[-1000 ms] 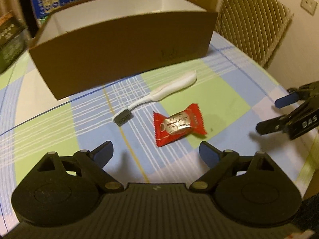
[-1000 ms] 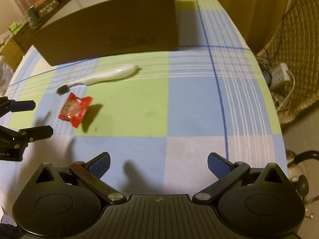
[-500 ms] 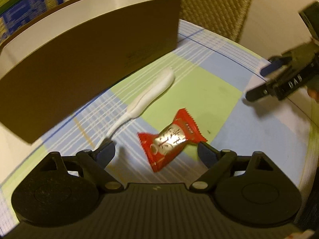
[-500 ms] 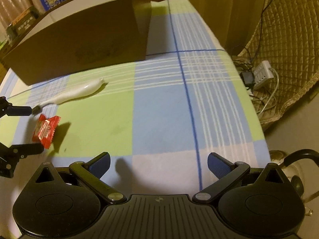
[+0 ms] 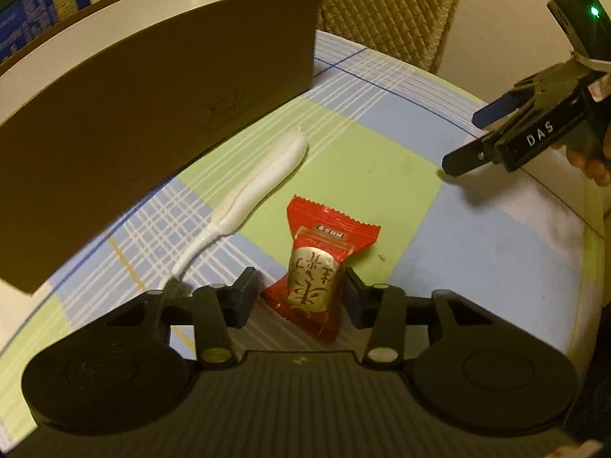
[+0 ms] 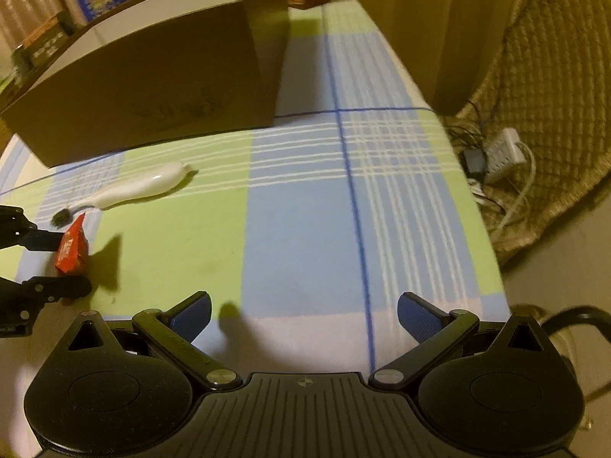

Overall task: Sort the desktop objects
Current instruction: 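Grasp the red candy packet with the left tool, then grasp the white toothbrush handle with right tool while left tool holds candy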

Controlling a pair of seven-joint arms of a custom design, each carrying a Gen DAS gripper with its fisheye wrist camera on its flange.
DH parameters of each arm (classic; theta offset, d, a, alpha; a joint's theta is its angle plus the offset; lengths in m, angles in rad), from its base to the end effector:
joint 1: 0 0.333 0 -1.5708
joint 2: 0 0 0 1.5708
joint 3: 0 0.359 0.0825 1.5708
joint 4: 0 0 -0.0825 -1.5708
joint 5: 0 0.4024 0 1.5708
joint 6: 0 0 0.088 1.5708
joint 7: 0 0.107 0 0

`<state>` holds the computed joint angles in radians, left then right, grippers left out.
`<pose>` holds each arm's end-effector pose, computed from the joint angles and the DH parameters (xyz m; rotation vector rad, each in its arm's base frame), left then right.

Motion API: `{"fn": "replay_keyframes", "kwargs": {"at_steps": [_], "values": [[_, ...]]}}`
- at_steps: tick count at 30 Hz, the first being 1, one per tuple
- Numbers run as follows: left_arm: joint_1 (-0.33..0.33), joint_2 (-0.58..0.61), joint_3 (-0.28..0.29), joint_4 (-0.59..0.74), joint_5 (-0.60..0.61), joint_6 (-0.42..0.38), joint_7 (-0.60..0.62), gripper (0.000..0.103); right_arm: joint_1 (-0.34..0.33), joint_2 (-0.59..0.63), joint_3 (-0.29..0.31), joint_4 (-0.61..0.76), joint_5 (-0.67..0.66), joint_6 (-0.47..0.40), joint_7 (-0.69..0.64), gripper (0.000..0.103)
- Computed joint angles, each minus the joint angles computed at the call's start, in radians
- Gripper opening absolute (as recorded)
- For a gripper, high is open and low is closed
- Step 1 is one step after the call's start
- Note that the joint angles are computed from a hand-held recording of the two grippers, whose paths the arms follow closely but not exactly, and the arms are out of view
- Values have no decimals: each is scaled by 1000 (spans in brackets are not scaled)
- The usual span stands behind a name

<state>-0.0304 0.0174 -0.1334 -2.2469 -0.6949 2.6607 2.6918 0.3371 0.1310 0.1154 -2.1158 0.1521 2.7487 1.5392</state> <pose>0.5646 -0.0746 0.4270 -1.1564 2.5678 -0.7657 0.5634 0.2647 0.4393 -2.1763 1.5165 -0.2477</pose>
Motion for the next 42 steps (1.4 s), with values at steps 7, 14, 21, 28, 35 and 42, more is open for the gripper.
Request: {"fn": "replay_keyframes", "kwargs": {"at_steps": [7,14,21,28,35,42], "values": [[2,-59,18,-69,101,53,-197,25,-29,41,60,55,191,-17,-268,101],[53,-117,57,-129,328,67,-509,23,-36,101,109,142,316,-31,-573,101],[82,-145,80,-148,425,58,-673,29,-52,218,182,301,435,-71,-922,78],[73,-160,88,-161,440,80,-727,44,-5,326,158,433,337,-158,-964,55],[66,-144,93,-149,421,84,-737,50,-21,275,159,379,367,-231,-974,39],[82,-117,70,-135,514,88,-835,39,8,168,143,209,459,-97,-927,39]]}}
